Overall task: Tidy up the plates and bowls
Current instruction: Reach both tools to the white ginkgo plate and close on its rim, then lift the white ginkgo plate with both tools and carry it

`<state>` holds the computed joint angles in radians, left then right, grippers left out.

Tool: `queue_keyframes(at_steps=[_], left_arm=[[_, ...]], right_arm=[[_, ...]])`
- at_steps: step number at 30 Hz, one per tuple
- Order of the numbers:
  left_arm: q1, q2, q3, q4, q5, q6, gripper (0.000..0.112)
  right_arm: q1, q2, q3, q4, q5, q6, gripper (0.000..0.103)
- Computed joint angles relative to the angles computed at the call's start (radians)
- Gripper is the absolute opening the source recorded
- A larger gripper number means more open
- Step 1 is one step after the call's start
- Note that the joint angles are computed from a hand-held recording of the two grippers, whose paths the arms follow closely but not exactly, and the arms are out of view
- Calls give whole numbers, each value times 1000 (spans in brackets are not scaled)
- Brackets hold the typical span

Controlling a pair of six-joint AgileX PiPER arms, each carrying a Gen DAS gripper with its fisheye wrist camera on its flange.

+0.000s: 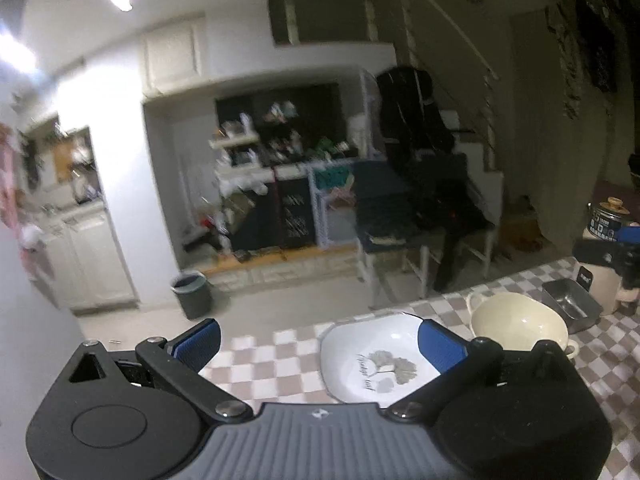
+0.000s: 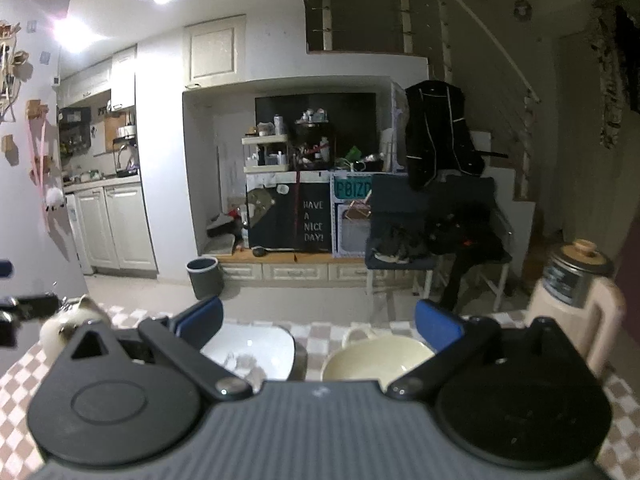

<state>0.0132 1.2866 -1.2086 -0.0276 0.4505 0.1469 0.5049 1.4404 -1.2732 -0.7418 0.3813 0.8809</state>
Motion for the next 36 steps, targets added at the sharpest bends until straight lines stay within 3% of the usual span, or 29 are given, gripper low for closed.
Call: queue_keyframes(at_steps=[3, 7, 9, 12, 17, 19, 20, 21, 24, 27, 31, 32, 36], left_arm=[[75, 151, -97, -273, 23, 202, 103], [110, 333, -219, -323, 18, 241, 103], [124, 419, -292, -302, 37, 215, 103], [168, 527, -396, -399, 125, 271, 103], [216, 646, -523, -480, 236, 245, 92], [226, 685, -572, -504, 280, 221, 82], [232, 699, -586, -522, 294, 225, 79], [234, 710, -594, -530, 303, 225, 72], [215, 756, -650, -496, 348, 194, 58], [191, 824, -737, -411, 402, 152, 48], [172, 871, -769, -371, 407, 129, 40], [171, 886, -783, -369, 410, 121, 38], [162, 933, -836, -330, 425, 83, 22]], right_arm=[[-41, 121, -82, 20, -61, -6, 103], [-76, 296, -242, 273, -51, -295, 103], [-91, 382, -336, 417, -18, -454, 103], [-121, 467, -444, 702, 43, -703, 103], [-173, 605, -650, 982, 253, -846, 102], [-206, 652, -714, 1122, 330, -881, 89], [-215, 679, -750, 1156, 368, -854, 70], [-216, 694, -767, 1161, 387, -816, 49], [-205, 739, -816, 1119, 434, -693, 33], [-205, 777, -843, 1132, 450, -655, 30], [-183, 859, -962, 1046, 523, -592, 30], [-186, 895, -1028, 1031, 546, -595, 24], [-171, 941, -1122, 977, 591, -590, 23]])
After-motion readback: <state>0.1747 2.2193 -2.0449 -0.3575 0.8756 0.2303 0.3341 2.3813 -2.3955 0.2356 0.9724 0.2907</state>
